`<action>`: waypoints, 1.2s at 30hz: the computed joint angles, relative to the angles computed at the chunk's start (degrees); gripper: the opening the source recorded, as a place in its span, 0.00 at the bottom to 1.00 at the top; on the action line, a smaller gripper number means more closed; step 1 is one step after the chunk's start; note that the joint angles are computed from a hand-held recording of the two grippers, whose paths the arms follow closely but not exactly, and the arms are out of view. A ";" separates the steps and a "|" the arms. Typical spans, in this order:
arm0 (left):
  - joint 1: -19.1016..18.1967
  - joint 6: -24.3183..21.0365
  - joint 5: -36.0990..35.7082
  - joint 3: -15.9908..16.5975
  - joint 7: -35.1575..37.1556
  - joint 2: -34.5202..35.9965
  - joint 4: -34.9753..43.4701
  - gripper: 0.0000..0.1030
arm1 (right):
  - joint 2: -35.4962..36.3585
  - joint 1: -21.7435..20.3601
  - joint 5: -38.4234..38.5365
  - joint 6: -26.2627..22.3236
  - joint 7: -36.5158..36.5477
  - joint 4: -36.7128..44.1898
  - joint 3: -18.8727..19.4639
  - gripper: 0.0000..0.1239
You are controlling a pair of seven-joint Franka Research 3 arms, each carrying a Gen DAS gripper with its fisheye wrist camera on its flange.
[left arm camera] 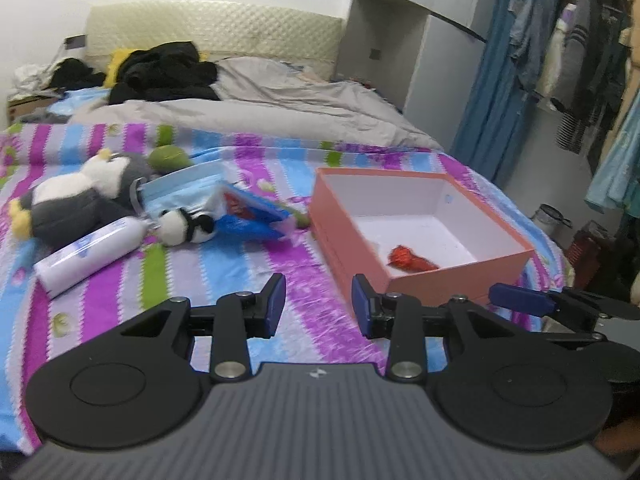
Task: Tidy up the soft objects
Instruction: 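Open both tools and withdraw them from the pink box, then grasp the blue snack bag with the right tool while the left tool grasps the panda plush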
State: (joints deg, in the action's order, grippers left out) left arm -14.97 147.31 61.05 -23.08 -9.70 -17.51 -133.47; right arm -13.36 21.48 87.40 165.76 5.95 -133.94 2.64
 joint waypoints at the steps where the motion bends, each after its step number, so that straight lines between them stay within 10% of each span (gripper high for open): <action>1: -0.34 -0.22 -0.92 0.16 -0.14 -1.16 -1.22 0.41 | -0.41 0.35 1.15 0.03 -1.28 -0.48 0.19 0.58; 13: 2.16 2.13 -6.67 0.12 -0.20 -7.54 -9.99 0.42 | 1.05 2.46 1.05 -0.43 -0.96 -1.12 1.94 0.58; 36: 10.04 10.17 7.67 8.45 -6.39 10.04 -4.04 0.47 | 21.13 1.45 0.78 3.69 -2.17 16.91 5.98 0.58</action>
State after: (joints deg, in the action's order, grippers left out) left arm -4.92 157.48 68.72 -14.63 -16.10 -7.47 -137.51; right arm 7.78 22.94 88.18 169.45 3.78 -117.03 8.61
